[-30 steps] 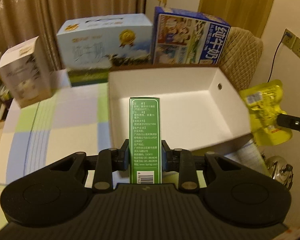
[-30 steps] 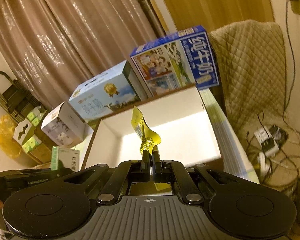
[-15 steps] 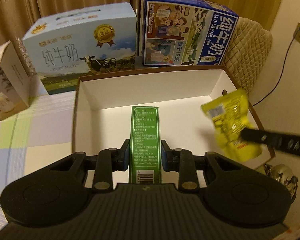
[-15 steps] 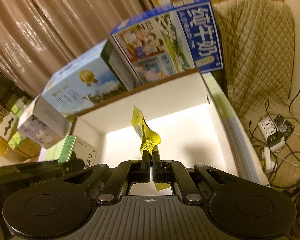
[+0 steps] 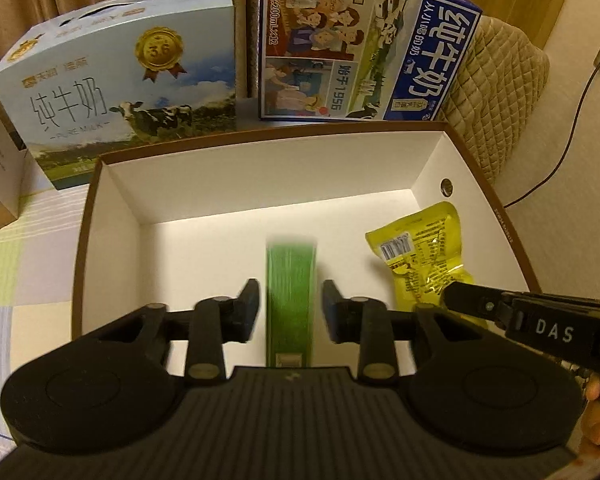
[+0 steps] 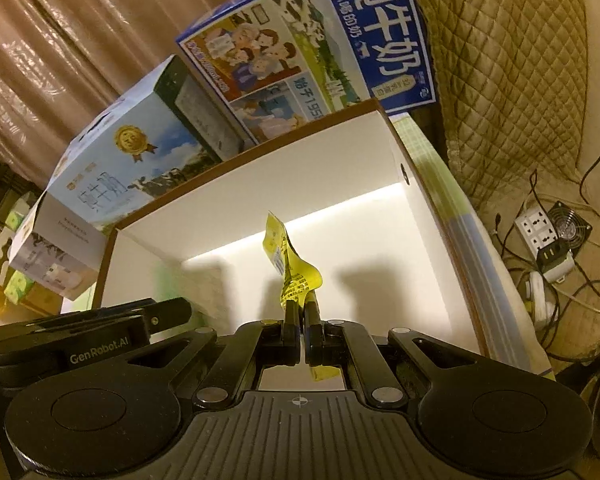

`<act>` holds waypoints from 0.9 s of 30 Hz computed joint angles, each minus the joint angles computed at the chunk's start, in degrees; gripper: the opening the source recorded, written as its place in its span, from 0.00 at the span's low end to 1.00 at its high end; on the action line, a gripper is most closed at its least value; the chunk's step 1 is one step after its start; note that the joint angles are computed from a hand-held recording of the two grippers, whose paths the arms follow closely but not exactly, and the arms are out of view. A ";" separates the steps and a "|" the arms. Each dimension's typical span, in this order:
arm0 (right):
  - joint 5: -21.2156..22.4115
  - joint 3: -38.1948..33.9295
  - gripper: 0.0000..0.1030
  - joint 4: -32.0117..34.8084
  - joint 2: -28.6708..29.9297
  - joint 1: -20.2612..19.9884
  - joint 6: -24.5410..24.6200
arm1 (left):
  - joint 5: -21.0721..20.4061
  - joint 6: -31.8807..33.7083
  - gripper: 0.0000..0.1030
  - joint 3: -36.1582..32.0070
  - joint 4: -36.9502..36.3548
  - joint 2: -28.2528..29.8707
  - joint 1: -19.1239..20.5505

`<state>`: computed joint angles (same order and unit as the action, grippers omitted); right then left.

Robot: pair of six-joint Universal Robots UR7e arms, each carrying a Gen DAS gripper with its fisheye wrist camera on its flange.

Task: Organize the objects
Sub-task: 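Lower and release green box with left tool while right tool releases yellow packet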

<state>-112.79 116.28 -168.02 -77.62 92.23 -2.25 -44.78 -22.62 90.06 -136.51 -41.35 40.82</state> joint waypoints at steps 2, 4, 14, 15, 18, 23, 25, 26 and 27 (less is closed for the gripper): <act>-0.41 -0.21 0.00 -0.14 0.22 -0.04 -0.14 | 0.10 0.15 0.36 -0.22 0.21 0.16 0.07; -1.19 -0.37 0.00 -0.37 0.60 0.18 -0.46 | 0.36 -0.25 0.38 -0.31 1.26 0.00 0.23; -1.15 -0.32 0.14 -4.74 2.38 1.44 -5.27 | 2.38 -3.55 0.55 3.54 4.04 -4.41 0.42; -1.27 -0.21 0.27 -4.55 2.27 1.54 -5.10 | 2.44 -3.82 0.58 4.11 4.20 -5.07 0.40; -1.04 0.88 0.41 -4.82 1.44 1.68 -5.51 | 2.57 -4.68 0.59 6.16 4.87 -7.37 0.12; -1.35 3.45 0.43 -4.40 -0.83 1.96 -6.46 | 2.62 -6.21 0.67 9.37 5.81 -11.05 -0.92; -1.57 4.68 0.45 -4.57 -1.90 2.20 -6.70 | 2.74 -7.07 0.70 10.86 6.29 -12.65 -1.63; -1.64 5.26 0.45 -4.77 -2.38 2.36 -6.86 | 2.81 -7.69 0.70 11.46 6.68 -13.32 -2.00; -1.76 5.90 0.45 -4.93 -2.94 2.58 -6.94 | 2.84 -8.15 0.70 12.27 6.79 -14.11 -2.42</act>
<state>-114.55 122.17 -172.95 -80.56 94.82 -9.20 -41.94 -30.76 102.33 -129.72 -55.45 38.40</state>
